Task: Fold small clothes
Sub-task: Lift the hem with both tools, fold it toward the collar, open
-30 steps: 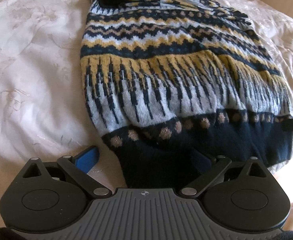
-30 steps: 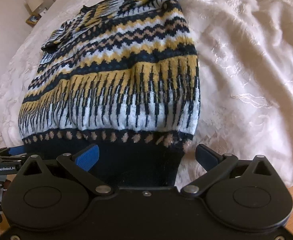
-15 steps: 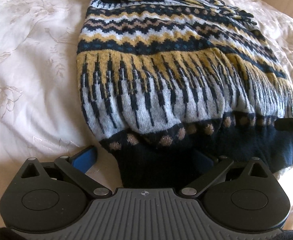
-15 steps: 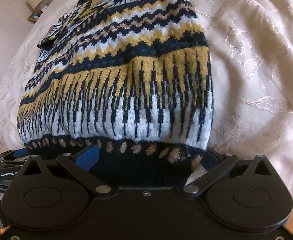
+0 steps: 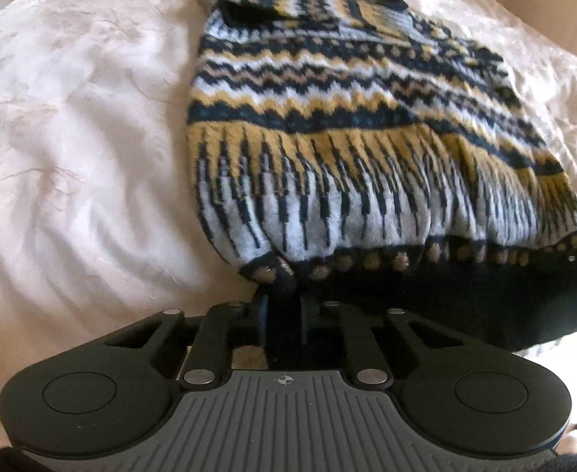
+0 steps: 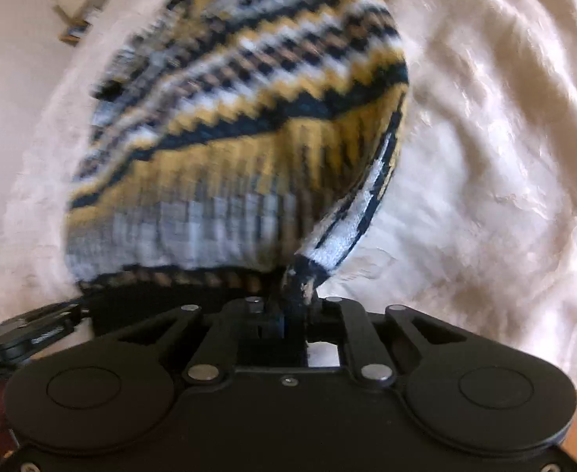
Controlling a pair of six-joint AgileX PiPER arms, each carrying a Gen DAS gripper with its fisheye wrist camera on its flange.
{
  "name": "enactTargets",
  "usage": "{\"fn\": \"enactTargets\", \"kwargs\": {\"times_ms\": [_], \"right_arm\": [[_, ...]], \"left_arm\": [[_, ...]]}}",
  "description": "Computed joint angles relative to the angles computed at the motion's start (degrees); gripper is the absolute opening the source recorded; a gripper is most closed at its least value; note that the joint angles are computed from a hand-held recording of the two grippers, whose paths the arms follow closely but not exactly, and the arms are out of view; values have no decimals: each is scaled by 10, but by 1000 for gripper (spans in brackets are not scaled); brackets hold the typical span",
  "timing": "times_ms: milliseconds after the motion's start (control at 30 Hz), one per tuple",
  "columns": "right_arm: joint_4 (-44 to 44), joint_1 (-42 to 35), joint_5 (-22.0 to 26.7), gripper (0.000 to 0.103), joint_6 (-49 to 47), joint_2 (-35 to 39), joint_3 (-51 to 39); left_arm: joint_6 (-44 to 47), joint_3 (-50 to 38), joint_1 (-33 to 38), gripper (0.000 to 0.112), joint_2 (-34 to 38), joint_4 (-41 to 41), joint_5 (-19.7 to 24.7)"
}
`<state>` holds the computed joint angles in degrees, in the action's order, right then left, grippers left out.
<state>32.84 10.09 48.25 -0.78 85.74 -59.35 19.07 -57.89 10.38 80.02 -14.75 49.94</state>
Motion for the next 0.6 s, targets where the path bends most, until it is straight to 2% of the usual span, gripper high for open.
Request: {"fn": "enactTargets", "kwargs": {"times_ms": [167,300,433,600], "right_arm": [[63,-29,33,16,-57,-47,-26],[94,-47,42,16,-84,-55,-65],[134,-66,27,16,-96,-35,-98],[170,-74,6,16,-96,35,-160]], "left_arm": [[13,-38,33,10,-24,-54,34],[13,-76,42,10,-25,-87,34],[6,-139,39,10,7,-96,26],[-22,-227,26,10,76,-86,13]]}}
